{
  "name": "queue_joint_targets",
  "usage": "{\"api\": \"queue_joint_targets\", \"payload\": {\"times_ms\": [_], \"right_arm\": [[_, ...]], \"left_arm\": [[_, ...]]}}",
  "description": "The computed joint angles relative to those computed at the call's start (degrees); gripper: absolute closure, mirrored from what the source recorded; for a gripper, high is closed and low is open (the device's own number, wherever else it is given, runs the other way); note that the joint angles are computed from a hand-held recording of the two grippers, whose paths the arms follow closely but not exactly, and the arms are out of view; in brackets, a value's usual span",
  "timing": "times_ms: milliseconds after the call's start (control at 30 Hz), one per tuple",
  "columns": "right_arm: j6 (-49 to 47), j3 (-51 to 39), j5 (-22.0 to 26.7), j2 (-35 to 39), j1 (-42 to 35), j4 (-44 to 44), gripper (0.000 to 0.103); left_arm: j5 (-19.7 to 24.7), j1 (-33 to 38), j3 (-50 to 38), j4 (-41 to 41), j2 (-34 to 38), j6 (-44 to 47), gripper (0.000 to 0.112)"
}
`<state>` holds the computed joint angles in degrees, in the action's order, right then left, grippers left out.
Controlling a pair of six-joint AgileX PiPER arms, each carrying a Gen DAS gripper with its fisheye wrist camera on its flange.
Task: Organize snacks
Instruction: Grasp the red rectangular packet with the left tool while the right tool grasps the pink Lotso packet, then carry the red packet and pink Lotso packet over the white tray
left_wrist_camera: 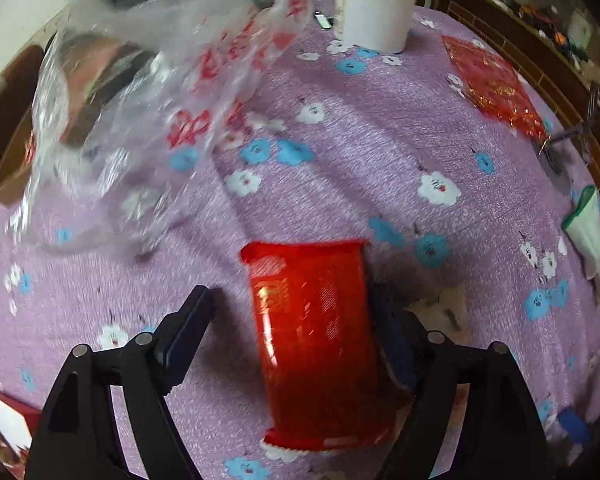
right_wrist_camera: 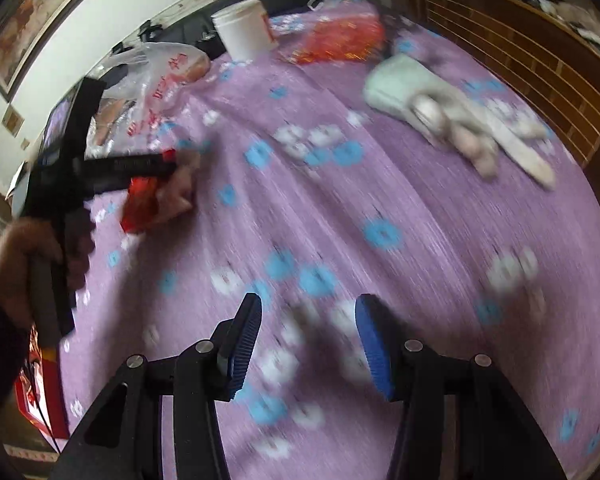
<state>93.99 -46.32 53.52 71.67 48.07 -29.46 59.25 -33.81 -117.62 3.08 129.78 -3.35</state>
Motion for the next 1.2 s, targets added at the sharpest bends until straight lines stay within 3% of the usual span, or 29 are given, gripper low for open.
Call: {"api": "queue_joint_targets", "payload": {"times_ms": [200,333,400,467,567,667,767,800,833,867,1167,1200], "right_arm": [[-14.5,-11.4,-3.9,10.3,-7.4,2.0,0.052],[-22.0,-18.8,-4.2,17.5,-9.0,3.7,0.052],[-25.4,-22.4,-3.9,20.7,-9.6,4.7,0.052],[-28.1,-24.8,-3.4,22.7,-10.1,5.3,0.045],[-30.8,-29.1,-1.9,26.0,-10.7,5.2,0.037],[-35.4,-33.6,-1.3,29.8,-12.8,8.4,0.026],[-41.0,-39.9,3.0,35.9,-14.2,12.3,0.032],[-39.2,-39.2,2.9,35.8,-13.6,10.3,0.041],[-36.7,-38.4,2.8,35.3,-12.7,8.0,0.065],[-34.8,-38.0,3.8,35.0,-12.2,6.5,0.066],[-25.0,-18.5,-2.1,20.6,-11.0,6.8,0.065],[-23.3,-16.3,-2.1,18.9,-9.6,6.3,0.065]], "left_arm": [[-7.2,3.1,15.2,-2.3,-8.5,5.1,0.029],[-8.7,5.0,23.5,-4.1,-13.8,7.7,0.031],[-11.7,5.4,30.1,-3.4,-17.9,9.8,0.031],[-11.6,8.4,33.5,-8.0,-20.8,11.3,0.038],[-11.2,12.9,36.1,-16.6,-24.1,16.5,0.040],[-10.7,14.2,33.8,-14.8,-24.5,17.1,0.040],[-10.3,13.9,30.3,-12.5,-23.0,18.6,0.040],[-8.9,13.6,28.4,-13.2,-21.7,21.0,0.040],[-7.7,14.1,26.9,-13.8,-20.7,23.1,0.040],[-6.9,13.4,25.4,-13.4,-19.4,23.9,0.040],[-6.3,5.3,18.3,-6.4,-11.7,20.0,0.034],[-8.2,5.3,18.8,-6.6,-11.8,19.0,0.031]]}}
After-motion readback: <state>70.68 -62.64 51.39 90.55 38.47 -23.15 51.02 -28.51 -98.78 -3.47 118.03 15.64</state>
